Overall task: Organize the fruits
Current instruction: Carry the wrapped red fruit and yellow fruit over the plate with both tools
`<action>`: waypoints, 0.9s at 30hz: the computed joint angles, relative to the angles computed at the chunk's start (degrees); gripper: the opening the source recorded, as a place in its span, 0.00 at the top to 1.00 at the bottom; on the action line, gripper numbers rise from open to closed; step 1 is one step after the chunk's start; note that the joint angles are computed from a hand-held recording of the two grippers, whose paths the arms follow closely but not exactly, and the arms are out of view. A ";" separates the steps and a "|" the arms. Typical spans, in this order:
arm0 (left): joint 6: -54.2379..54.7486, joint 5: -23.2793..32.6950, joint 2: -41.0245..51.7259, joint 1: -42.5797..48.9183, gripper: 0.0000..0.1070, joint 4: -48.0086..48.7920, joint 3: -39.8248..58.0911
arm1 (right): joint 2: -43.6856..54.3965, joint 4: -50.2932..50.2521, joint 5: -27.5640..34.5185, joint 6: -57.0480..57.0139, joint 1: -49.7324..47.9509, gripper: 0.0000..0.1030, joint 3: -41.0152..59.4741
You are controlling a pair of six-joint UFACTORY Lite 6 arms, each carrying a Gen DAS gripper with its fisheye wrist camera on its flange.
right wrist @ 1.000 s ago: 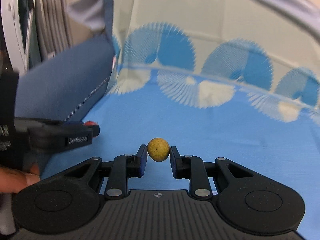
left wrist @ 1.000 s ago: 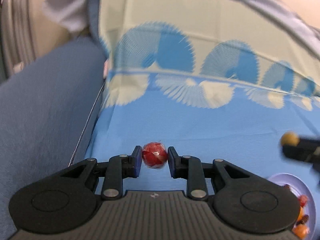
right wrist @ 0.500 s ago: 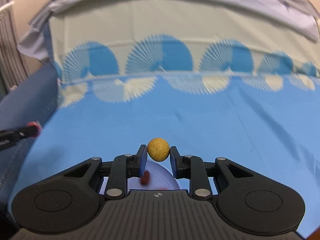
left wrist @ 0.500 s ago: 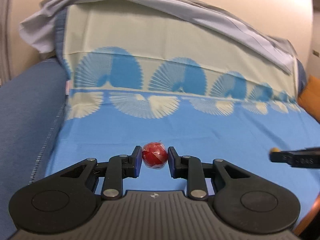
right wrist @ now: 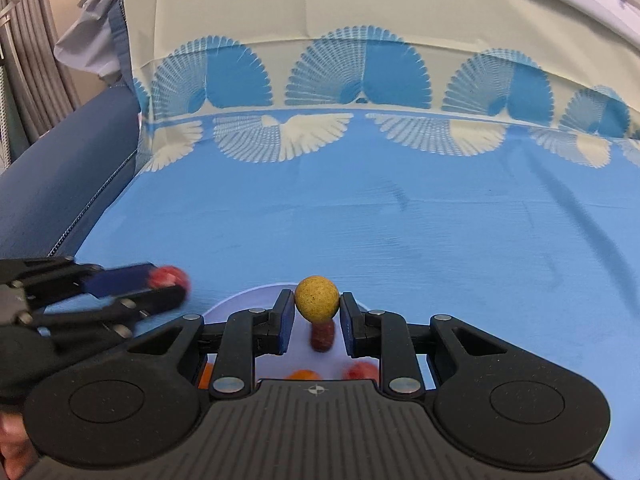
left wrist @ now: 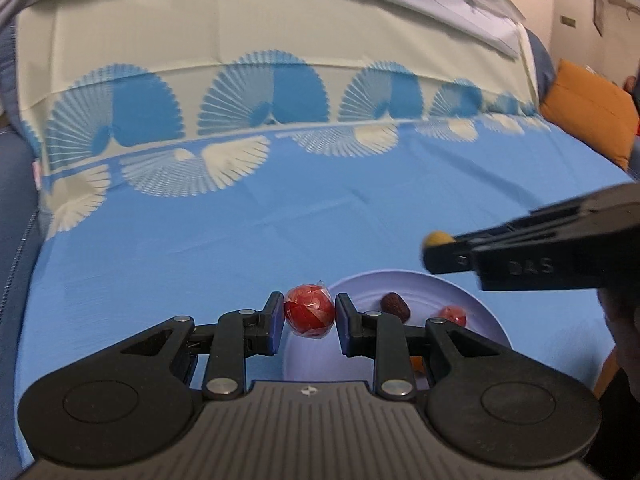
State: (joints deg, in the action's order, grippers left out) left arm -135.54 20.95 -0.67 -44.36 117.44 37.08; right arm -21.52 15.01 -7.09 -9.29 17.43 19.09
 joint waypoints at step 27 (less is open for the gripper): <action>5.00 -5.18 8.57 0.16 0.72 -0.65 5.05 | 13.13 32.20 -3.90 -30.02 5.45 0.75 5.88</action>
State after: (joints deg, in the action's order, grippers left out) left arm -130.54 15.76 7.90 -44.20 116.79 42.12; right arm -8.40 47.20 -10.99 -39.31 22.88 24.97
